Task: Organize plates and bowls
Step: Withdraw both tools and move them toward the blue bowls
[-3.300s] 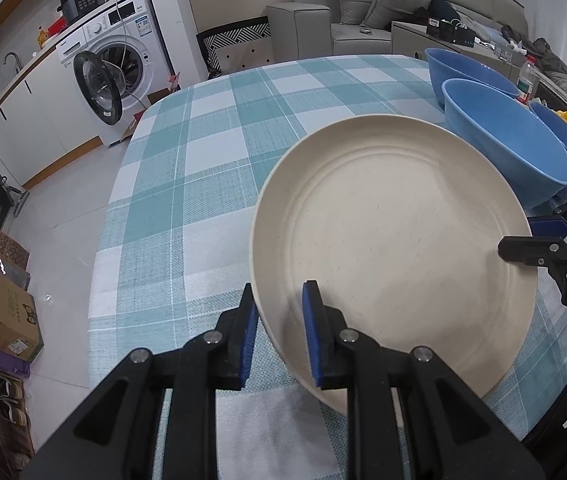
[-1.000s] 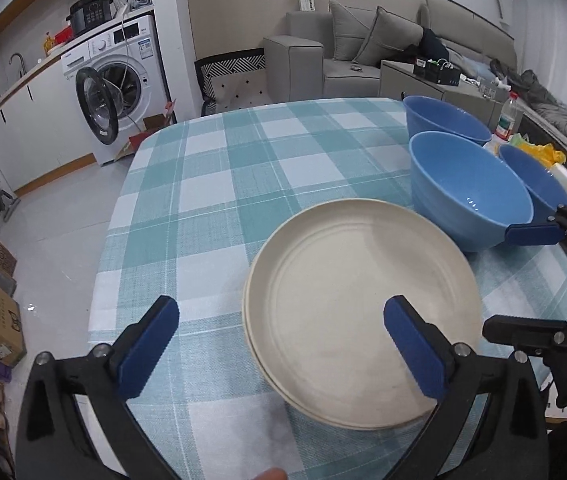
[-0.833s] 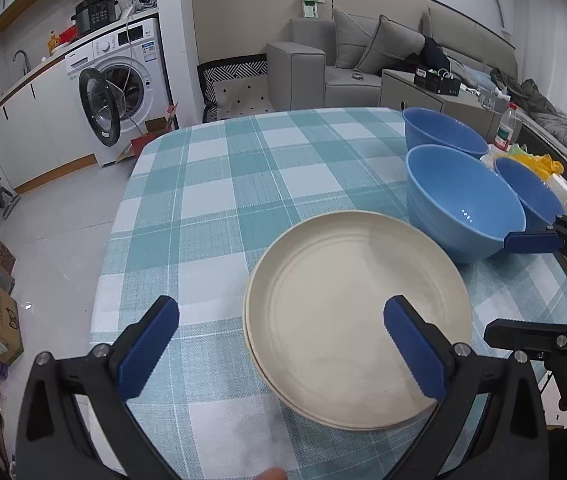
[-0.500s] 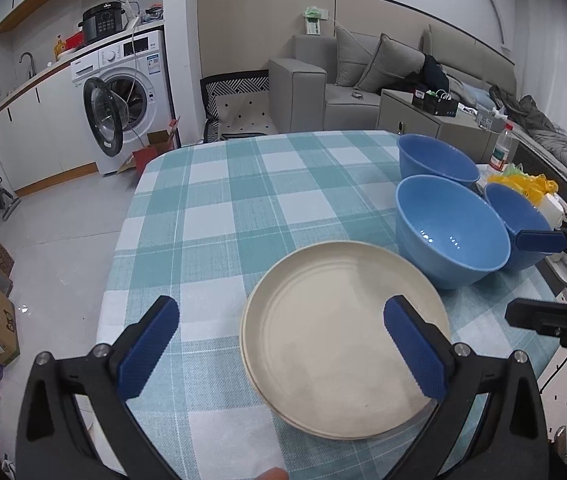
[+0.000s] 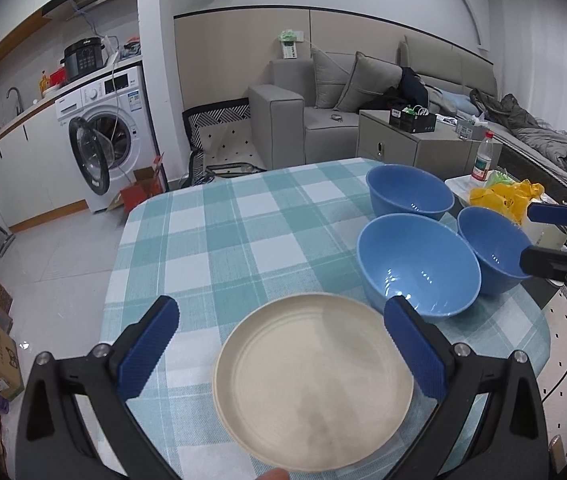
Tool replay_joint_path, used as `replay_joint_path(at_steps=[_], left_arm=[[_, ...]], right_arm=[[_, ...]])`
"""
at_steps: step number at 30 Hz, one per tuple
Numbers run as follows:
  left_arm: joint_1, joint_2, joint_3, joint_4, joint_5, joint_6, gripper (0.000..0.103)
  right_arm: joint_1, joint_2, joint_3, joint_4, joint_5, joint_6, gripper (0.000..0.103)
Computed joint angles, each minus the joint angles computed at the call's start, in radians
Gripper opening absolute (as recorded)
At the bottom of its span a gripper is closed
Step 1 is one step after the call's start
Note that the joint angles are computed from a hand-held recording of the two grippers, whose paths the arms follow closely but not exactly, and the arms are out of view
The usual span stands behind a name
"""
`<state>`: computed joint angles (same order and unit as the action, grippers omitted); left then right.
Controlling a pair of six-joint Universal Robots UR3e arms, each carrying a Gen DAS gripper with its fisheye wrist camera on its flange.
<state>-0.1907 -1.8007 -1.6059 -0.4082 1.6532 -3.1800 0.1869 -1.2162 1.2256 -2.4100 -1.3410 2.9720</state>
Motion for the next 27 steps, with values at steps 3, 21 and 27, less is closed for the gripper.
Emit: replay_joint_path(at_steps=[3,21,27], left_arm=[[-0.008,-0.036,0.060,-0.015,-0.012,-0.010,0.103],[-0.033,-0.279,0.447,-0.154,-0.043,-0.020,0.103],[-0.032,-0.356,0.601,-0.232,-0.056,-0.022,0.103]], right_arm=[[-0.038,-0.018,-0.004,0.003,0.006,0.008,0.101],[-0.209,-0.019,-0.201,0.172,-0.010,-0.020,0.101],[-0.244,0.050,-0.346,0.253,-0.005,-0.015,0.102]])
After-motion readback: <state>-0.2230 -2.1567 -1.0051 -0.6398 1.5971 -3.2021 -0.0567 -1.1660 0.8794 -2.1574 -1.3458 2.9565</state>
